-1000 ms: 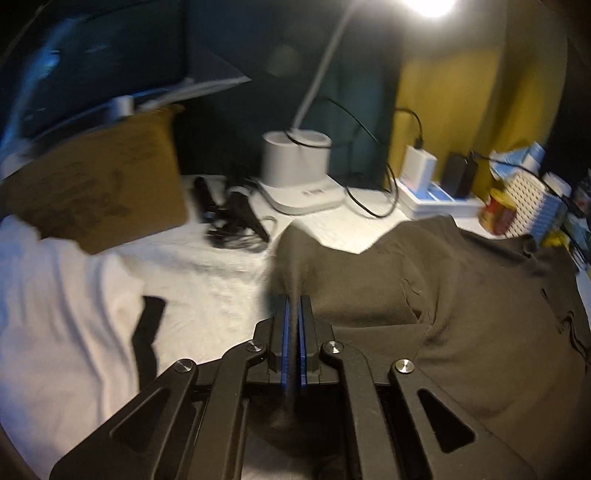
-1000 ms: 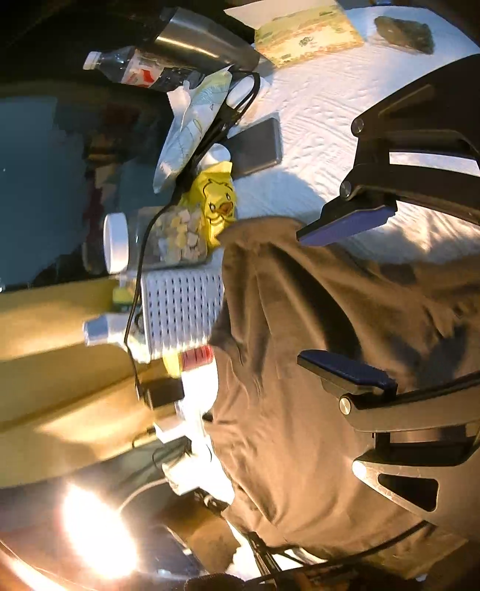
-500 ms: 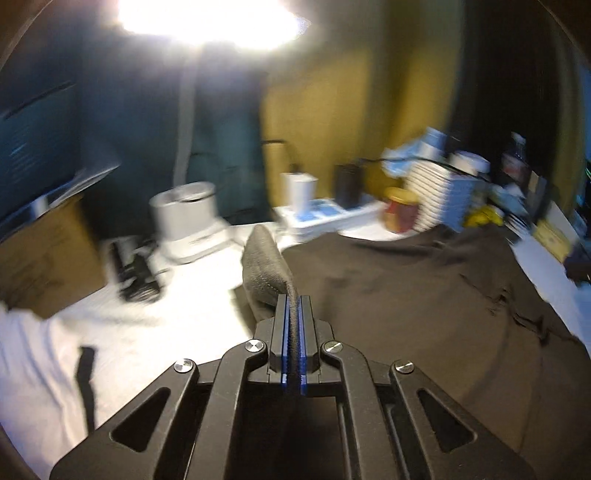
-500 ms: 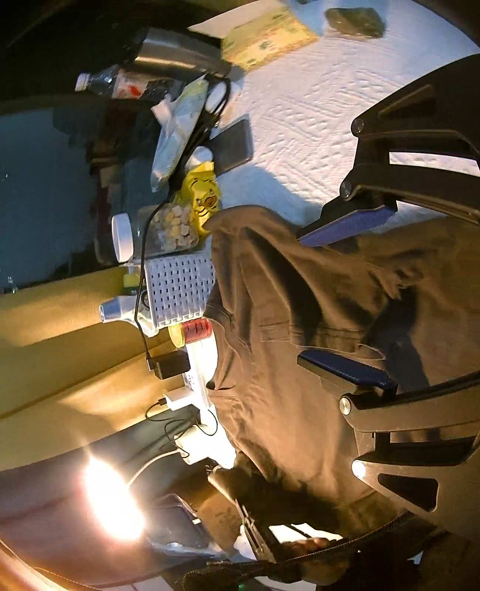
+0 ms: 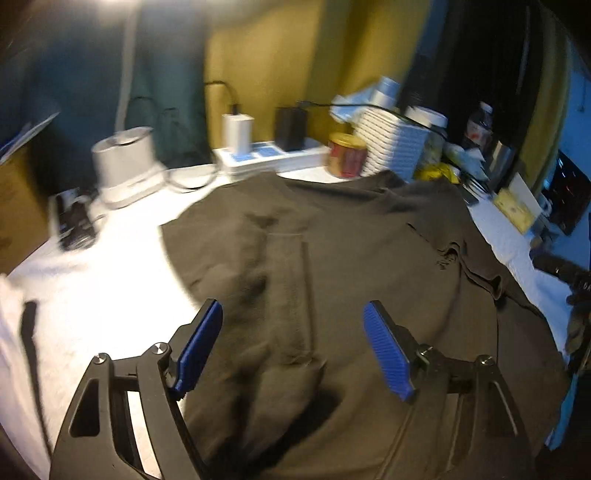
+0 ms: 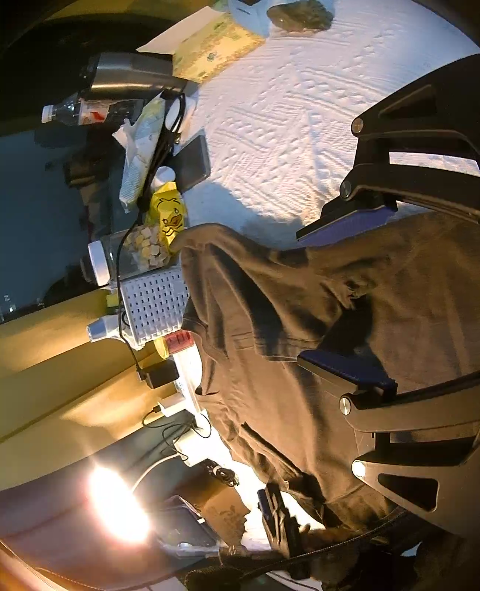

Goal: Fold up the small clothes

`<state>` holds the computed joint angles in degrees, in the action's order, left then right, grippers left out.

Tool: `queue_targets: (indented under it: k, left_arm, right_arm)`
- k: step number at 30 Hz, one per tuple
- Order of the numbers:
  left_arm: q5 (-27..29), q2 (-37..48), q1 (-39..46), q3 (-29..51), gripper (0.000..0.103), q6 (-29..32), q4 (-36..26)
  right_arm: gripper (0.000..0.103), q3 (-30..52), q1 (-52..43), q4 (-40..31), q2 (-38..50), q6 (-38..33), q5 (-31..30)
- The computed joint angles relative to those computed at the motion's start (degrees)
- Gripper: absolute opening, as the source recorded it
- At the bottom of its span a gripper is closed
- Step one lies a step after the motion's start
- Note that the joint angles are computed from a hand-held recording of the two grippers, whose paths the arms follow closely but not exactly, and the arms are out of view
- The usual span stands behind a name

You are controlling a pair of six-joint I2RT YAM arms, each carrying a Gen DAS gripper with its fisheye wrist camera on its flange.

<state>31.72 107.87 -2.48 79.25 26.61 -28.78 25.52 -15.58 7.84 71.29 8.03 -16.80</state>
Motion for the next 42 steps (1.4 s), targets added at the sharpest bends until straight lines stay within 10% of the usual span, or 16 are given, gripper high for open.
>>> queue_targets:
  k: [24, 31, 42]
  left_arm:
    - [7.12, -1.38, -5.02, -3.58, 0.079, 18.85, -18.23]
    - [1.55, 1.92, -6.1, 1.35, 0.079, 6.17, -7.58]
    - [-0.47, 14.97, -0.63, 21.04, 0.079, 0.48, -9.89]
  right_arm:
    - [0.062, -0.01, 1.5, 1.59, 2.91, 1.9, 1.16]
    - [0.062, 1.71, 0.07, 2.72, 6.27, 1.27, -0.19]
    - [0.062, 10.41, -3.49, 1.15, 16.53, -3.56, -1.33]
